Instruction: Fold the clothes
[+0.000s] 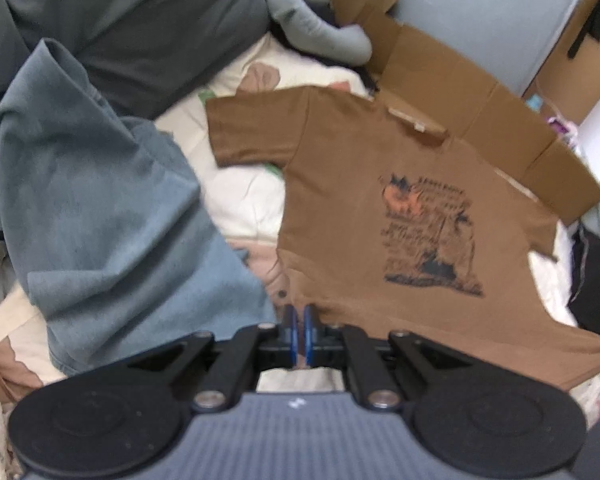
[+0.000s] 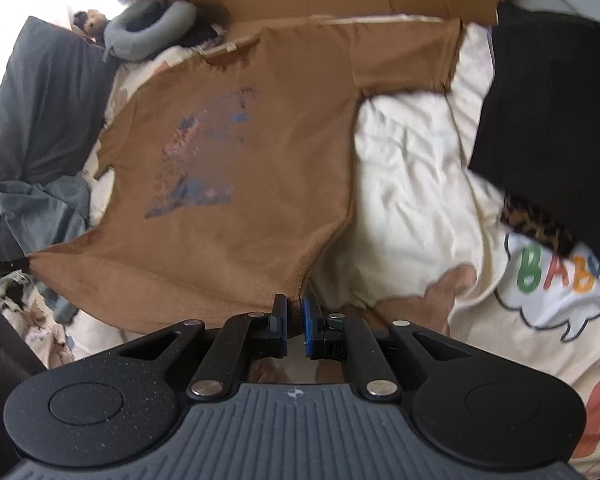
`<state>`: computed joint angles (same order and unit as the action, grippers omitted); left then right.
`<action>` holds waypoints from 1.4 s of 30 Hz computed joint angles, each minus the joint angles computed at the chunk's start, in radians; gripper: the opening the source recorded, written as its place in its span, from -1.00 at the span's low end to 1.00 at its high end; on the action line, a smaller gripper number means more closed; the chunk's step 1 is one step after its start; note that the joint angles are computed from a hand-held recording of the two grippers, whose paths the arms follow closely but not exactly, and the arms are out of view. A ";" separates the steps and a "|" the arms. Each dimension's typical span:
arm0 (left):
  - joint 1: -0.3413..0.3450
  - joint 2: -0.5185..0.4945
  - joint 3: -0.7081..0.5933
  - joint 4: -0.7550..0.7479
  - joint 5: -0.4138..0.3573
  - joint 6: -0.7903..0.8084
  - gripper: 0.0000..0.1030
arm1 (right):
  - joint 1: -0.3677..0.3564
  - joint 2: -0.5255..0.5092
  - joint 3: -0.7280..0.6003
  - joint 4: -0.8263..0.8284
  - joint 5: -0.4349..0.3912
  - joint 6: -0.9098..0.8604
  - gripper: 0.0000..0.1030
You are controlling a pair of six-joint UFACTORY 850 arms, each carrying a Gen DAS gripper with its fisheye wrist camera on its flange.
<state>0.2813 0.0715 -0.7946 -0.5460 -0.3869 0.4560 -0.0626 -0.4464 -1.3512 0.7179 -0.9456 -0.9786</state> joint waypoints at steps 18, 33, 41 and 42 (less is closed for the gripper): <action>0.030 0.078 -0.059 0.038 -0.059 -0.063 -0.94 | 0.001 0.040 -0.132 0.006 -0.114 0.011 -0.90; 0.036 0.091 0.019 0.213 -0.113 -0.197 -0.94 | -0.006 0.066 -0.019 -0.092 -0.072 0.083 -0.90; 0.034 0.038 0.077 0.295 -0.087 -0.269 -0.94 | 0.001 0.044 0.042 -0.148 -0.030 0.129 -0.90; 0.033 0.032 0.086 0.305 -0.079 -0.277 -0.94 | 0.003 0.040 0.049 -0.156 -0.025 0.134 -0.90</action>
<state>0.3142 0.1032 -0.7089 -0.2411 -0.4657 0.1791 -0.0594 -0.4067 -1.3017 0.5622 -0.9704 -0.8445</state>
